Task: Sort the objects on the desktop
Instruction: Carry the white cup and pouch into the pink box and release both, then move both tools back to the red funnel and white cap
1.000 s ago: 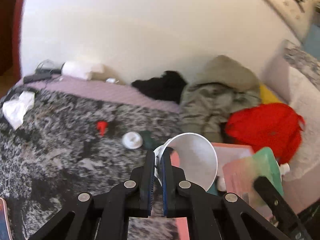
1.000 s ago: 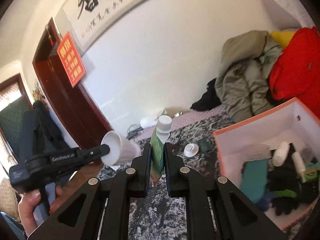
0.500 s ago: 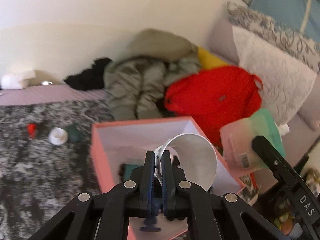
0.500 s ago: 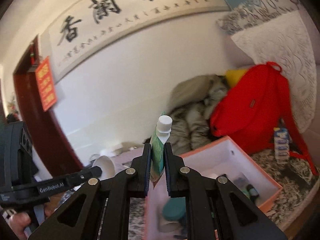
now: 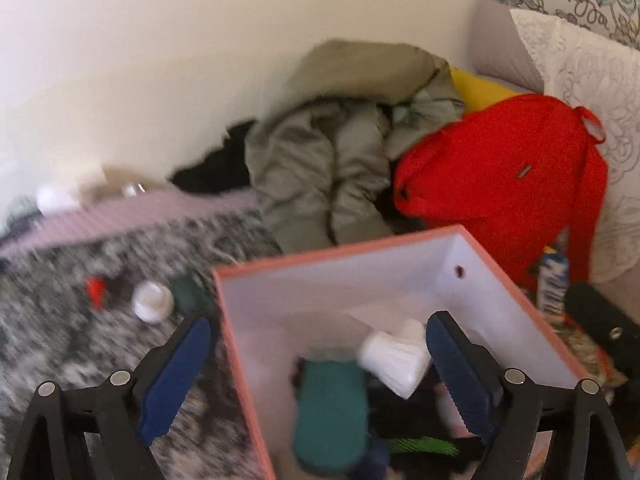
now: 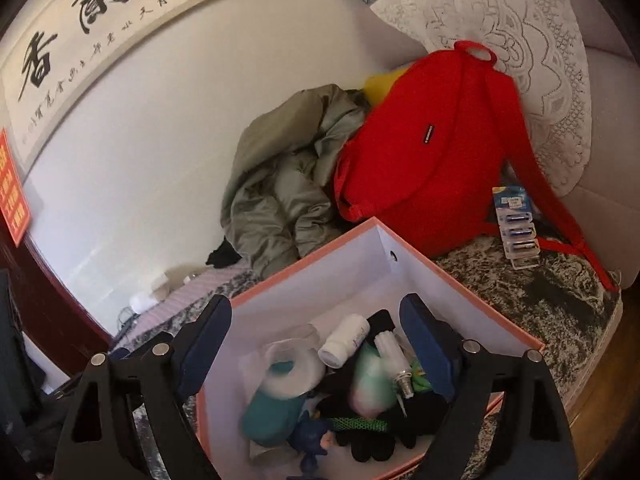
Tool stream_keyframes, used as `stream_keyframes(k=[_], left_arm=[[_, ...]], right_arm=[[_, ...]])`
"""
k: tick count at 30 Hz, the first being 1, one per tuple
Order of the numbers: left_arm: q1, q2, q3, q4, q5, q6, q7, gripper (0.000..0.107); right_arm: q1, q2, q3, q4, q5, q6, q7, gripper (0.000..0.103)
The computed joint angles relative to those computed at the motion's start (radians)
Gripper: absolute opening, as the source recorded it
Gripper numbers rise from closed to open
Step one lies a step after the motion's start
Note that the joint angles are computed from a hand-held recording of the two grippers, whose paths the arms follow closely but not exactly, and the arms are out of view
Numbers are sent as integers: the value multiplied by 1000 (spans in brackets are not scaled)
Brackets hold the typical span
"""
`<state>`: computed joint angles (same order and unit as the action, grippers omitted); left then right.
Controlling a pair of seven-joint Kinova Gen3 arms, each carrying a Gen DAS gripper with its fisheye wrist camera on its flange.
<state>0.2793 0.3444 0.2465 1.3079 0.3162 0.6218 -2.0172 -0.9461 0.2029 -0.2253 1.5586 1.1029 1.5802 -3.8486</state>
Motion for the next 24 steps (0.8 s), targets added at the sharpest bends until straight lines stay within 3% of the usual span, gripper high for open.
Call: stream_keyframes(k=[7, 9, 14, 19, 24], left_arm=[[21, -73, -21, 113, -74, -165, 15, 92], [33, -84, -35, 120, -104, -181, 33, 92], [-34, -124, -9, 167, -72, -210, -29, 93], [-152, -115, -3, 139, 36, -139, -133, 93], [-287, -22, -27, 32, 146, -34, -190, 93]], right_arm=[[-33, 64, 25, -93, 42, 67, 96, 90], [-42, 81, 38, -117, 50, 68, 118, 90], [-68, 123, 69, -177, 65, 53, 144, 90], [-88, 181, 110, -262, 72, 23, 190, 90], [-102, 280, 165, -397, 68, -41, 294, 90]])
